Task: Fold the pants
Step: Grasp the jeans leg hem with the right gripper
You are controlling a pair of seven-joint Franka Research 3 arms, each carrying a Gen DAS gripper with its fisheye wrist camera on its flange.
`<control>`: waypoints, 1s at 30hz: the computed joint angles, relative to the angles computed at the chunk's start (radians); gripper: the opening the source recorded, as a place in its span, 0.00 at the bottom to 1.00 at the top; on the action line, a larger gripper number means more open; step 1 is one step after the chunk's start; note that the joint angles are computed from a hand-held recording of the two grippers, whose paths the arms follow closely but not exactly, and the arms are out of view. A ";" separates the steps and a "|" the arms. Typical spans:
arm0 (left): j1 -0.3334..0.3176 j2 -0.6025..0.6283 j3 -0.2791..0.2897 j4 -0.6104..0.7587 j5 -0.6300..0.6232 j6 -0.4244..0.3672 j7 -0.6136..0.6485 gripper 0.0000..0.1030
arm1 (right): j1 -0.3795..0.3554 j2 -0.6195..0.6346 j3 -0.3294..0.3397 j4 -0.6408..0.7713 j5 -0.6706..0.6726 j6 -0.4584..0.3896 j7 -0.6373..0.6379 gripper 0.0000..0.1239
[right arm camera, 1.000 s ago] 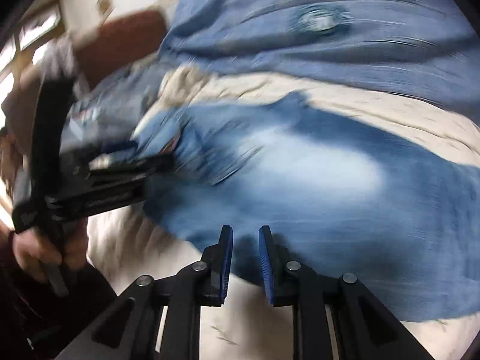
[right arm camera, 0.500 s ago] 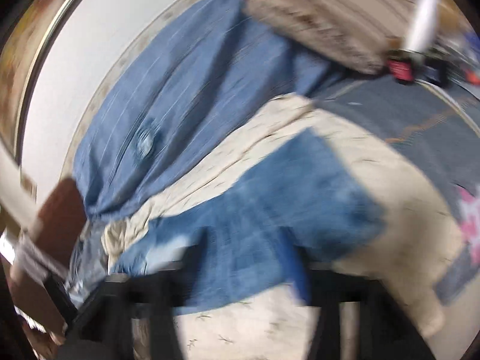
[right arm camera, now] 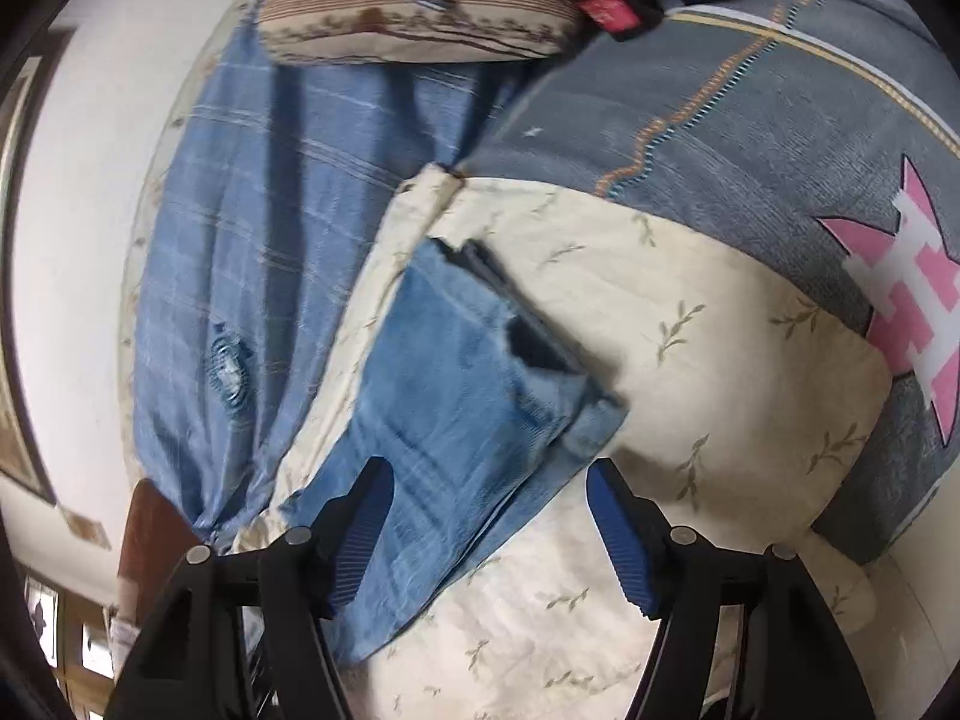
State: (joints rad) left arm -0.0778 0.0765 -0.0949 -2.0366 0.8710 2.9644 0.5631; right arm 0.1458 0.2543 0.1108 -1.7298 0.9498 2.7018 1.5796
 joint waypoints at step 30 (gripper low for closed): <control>-0.001 0.004 -0.008 0.005 0.007 -0.066 0.001 0.86 | 0.037 0.033 -0.026 0.018 -0.182 0.083 0.219 0.50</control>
